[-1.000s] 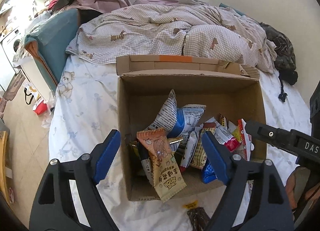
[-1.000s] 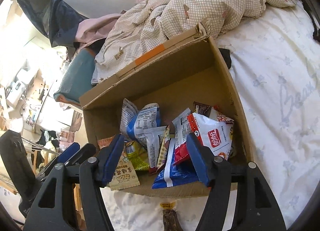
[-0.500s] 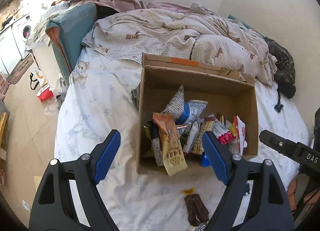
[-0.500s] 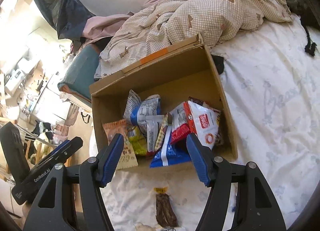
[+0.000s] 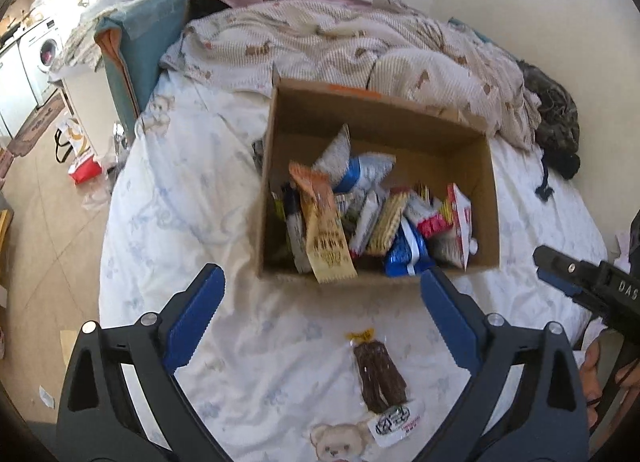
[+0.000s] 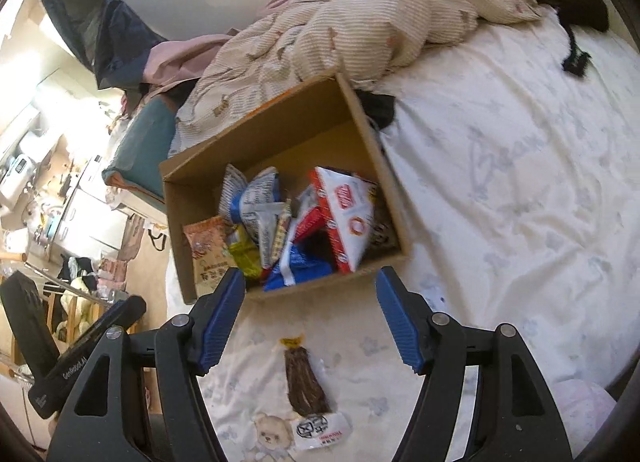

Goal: Organize snacks
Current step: 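Grasp the dark vacuum-packed snack with the left tool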

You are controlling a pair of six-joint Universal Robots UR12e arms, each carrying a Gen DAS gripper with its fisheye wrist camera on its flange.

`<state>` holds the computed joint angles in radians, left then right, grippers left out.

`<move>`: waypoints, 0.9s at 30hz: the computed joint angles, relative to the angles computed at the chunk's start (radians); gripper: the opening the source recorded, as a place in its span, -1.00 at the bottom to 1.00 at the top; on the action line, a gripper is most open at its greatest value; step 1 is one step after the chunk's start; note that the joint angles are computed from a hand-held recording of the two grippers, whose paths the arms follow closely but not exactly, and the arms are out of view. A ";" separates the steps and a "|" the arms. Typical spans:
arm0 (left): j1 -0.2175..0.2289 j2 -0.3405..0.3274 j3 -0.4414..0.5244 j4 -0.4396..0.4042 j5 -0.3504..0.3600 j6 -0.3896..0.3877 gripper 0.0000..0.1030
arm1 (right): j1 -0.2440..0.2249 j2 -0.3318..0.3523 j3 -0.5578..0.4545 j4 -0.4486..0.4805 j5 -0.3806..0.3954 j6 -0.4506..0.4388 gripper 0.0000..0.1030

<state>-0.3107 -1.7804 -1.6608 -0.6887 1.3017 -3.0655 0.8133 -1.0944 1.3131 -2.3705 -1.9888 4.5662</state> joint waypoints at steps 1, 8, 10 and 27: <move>-0.003 0.000 -0.001 -0.014 0.003 0.006 0.88 | 0.001 -0.003 0.004 0.011 0.001 0.007 0.38; -0.031 -0.012 0.006 -0.155 0.028 0.056 0.88 | -0.003 -0.031 0.053 0.043 0.054 0.064 0.51; -0.039 -0.018 0.011 -0.194 0.032 0.064 0.88 | -0.005 -0.037 0.066 0.045 0.064 0.082 0.54; -0.130 -0.108 0.030 -0.394 0.101 0.034 0.88 | -0.042 -0.061 0.137 0.109 0.229 0.306 0.58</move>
<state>-0.4408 -1.8888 -1.6312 -1.0830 1.4031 -3.0317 0.7717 -1.1553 1.4506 -2.2611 -1.7603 4.8726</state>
